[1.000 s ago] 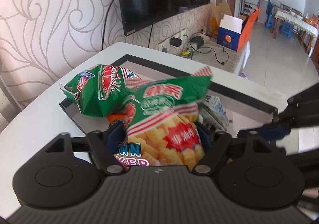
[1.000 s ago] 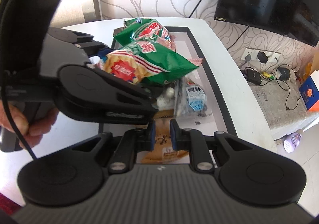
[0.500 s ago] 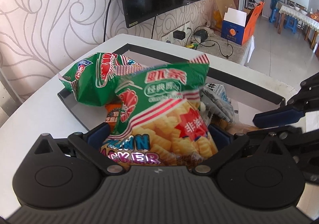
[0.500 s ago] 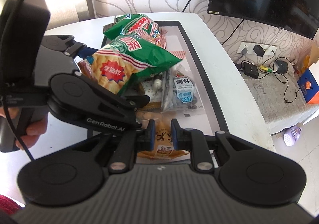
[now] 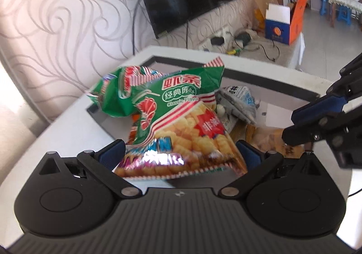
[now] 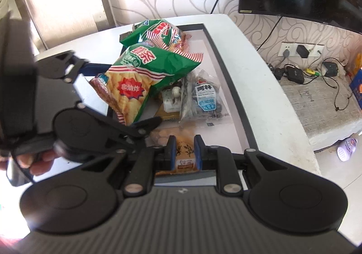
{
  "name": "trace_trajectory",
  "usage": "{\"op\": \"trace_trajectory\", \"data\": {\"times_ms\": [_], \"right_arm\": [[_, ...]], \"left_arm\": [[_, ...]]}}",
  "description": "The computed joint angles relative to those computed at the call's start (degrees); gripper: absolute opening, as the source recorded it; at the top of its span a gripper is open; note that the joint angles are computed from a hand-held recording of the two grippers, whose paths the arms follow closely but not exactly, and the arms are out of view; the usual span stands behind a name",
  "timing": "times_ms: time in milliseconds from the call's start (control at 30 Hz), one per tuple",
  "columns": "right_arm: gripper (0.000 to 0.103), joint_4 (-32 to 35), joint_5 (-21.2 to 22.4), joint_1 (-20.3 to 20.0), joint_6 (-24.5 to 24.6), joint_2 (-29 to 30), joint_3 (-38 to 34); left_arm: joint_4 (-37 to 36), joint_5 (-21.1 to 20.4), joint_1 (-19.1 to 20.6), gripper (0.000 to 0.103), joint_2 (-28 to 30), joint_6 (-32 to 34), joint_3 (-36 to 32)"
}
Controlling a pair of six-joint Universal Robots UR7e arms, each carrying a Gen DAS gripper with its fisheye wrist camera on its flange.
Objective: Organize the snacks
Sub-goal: 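Lower the prawn-cracker bag into the box and open the left gripper while the right drops the candy in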
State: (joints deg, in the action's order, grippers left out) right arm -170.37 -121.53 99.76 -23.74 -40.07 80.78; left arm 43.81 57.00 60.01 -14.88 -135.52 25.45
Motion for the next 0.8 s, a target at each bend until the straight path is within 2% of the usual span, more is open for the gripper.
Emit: {"op": "trace_trajectory", "data": {"times_ms": [167, 267, 367, 433, 467, 533, 667, 733, 800], "right_arm": [[0.021, -3.93, -2.51, 1.80, 2.98, -1.16, 3.62], [0.021, -4.90, -4.24, 3.16, 3.77, -1.87, 5.52], [0.021, -6.31, -5.94, 4.15, 3.93, -1.98, 6.60], [0.021, -5.76, -7.06, 4.32, 4.68, -1.16, 5.73], [0.021, -4.80, -8.06, 4.43, 5.38, -0.74, 4.99], [0.021, -5.70, -9.00, 4.77, 6.34, -0.58, 5.02], [0.021, -8.60, -10.32, 5.98, 7.45, -1.99, 8.08], [0.030, -10.14, -11.66, 6.30, 6.76, -2.45, 9.37], [0.030, -11.59, -11.86, 6.27, 6.80, -3.06, 10.37]], "left_arm": [[-3.45, 3.16, -0.33, 0.103, -7.55, -3.98, 11.88], [-3.88, 3.92, -0.23, 0.103, -10.47, -6.57, 16.12], [-8.90, 1.16, -0.69, 0.103, -13.70, -7.96, 22.55], [-12.79, -1.92, -1.22, 0.103, -14.33, -5.17, 25.14], [-13.25, -2.17, -1.23, 0.103, -14.13, -3.53, 25.23], [-14.35, 0.98, -0.30, 0.103, -13.90, 1.19, 24.70], [-10.55, 9.01, 0.73, 0.103, -12.05, 2.22, 19.24], [-10.80, 8.39, 0.08, 0.103, -11.07, 3.44, 17.40], [-10.47, 6.14, -0.80, 0.103, -10.12, 4.23, 15.65]]}}
